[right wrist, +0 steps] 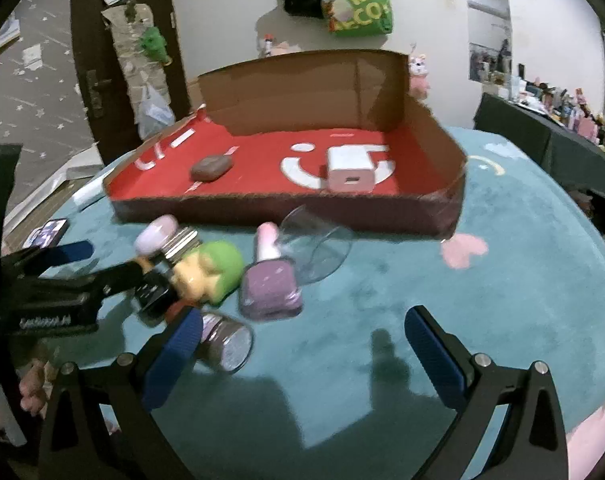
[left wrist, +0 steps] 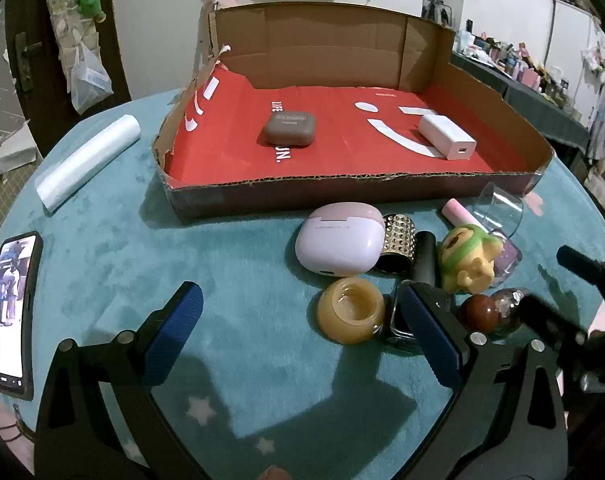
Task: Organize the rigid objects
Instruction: 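Withdraw both open tools from the box back toward the remaining items, then grasp the brown glass jar with the right tool while the left tool grasps the amber ring cup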
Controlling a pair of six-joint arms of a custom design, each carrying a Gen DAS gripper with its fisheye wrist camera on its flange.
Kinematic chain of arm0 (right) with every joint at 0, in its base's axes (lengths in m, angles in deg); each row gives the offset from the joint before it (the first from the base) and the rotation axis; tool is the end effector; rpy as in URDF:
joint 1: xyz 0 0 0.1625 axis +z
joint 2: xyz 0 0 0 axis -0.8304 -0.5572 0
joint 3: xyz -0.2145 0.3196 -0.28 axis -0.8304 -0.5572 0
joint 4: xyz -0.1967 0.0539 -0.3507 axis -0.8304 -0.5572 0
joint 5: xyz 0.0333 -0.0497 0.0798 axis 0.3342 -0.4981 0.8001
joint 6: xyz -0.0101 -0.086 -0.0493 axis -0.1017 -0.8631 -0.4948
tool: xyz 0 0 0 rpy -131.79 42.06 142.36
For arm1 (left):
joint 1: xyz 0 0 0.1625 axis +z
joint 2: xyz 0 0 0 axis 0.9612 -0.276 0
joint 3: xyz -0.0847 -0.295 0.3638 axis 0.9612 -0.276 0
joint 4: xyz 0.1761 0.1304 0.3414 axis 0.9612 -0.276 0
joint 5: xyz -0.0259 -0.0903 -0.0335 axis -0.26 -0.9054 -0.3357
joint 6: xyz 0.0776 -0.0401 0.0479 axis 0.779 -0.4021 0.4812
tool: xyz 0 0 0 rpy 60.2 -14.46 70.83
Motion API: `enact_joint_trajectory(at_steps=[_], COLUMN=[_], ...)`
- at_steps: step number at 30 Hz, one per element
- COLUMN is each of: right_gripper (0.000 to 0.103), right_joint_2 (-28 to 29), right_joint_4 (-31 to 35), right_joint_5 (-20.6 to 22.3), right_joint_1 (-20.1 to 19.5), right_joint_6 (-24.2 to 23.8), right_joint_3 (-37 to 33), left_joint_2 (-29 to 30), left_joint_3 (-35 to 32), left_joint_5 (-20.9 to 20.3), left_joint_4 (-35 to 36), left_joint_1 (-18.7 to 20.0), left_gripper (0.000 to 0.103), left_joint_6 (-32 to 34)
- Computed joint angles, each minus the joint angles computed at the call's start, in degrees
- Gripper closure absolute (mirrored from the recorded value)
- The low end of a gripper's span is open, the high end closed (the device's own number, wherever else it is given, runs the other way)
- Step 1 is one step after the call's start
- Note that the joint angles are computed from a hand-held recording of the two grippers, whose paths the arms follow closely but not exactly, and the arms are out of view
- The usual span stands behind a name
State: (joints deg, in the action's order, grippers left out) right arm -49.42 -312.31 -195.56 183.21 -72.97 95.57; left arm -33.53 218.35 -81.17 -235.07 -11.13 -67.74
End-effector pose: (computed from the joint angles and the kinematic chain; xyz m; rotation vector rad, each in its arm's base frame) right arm 0.3082 -0.3132 -0.0810 0.4223 -2.2890 0.9929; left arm 0.0269 -0.3786 0.2652 0.6707 2.3244 -0.7383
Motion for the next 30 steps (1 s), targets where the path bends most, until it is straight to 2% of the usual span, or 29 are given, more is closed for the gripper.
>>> enact_joint_trajectory(at_steps=[5,12,16,18,20,22,26,30], right_gripper=[0.0,0.0,0.0,0.0,0.0,0.0,0.0,0.01], right_joint_2=[1.0,1.6,2.0,2.4,2.8,3.0,3.5,4.0], right_joint_4=[-1.0,1.1,2.2,2.4,2.7,2.4,1.7,0.0], right_joint_5=[1.8,3.5,3.6,3.3,2.4,2.4,1.9,1.2], right_joint_1=[0.6,-0.1,-0.3,-0.2,-0.2,-0.3,-0.6,-0.5], right_joint_6=[-2.4,-2.2,-2.4,-2.9,-3.4,-3.9,-4.5,-4.8], right_joint_3=[0.0,-0.9,-1.9,-2.5,-3.3,-3.9,-4.8,-4.7], left_joint_2=[-1.0,-1.3,-1.2,0.0,1.4,2.9,3.4,4.1], left_joint_3=[0.7,0.2,0.6,0.8,0.5,0.9,-0.1,0.3], left_joint_5=[-0.7,-0.8,-1.0,0.4,0.4,0.6,0.0,0.1], left_joint_4=[-0.7,-0.4,-0.6,-0.5,-0.6,-3.5,-3.0,-5.4], left_joint_1=[0.6,1.9,2.1,1.8,2.4,2.3,2.8,2.8], left_gripper=[0.002,0.002,0.002,0.002,0.002,0.002,0.002,0.002], left_joint_6=[0.1,-0.5,0.3,1.0,1.4,2.5,2.3,2.3])
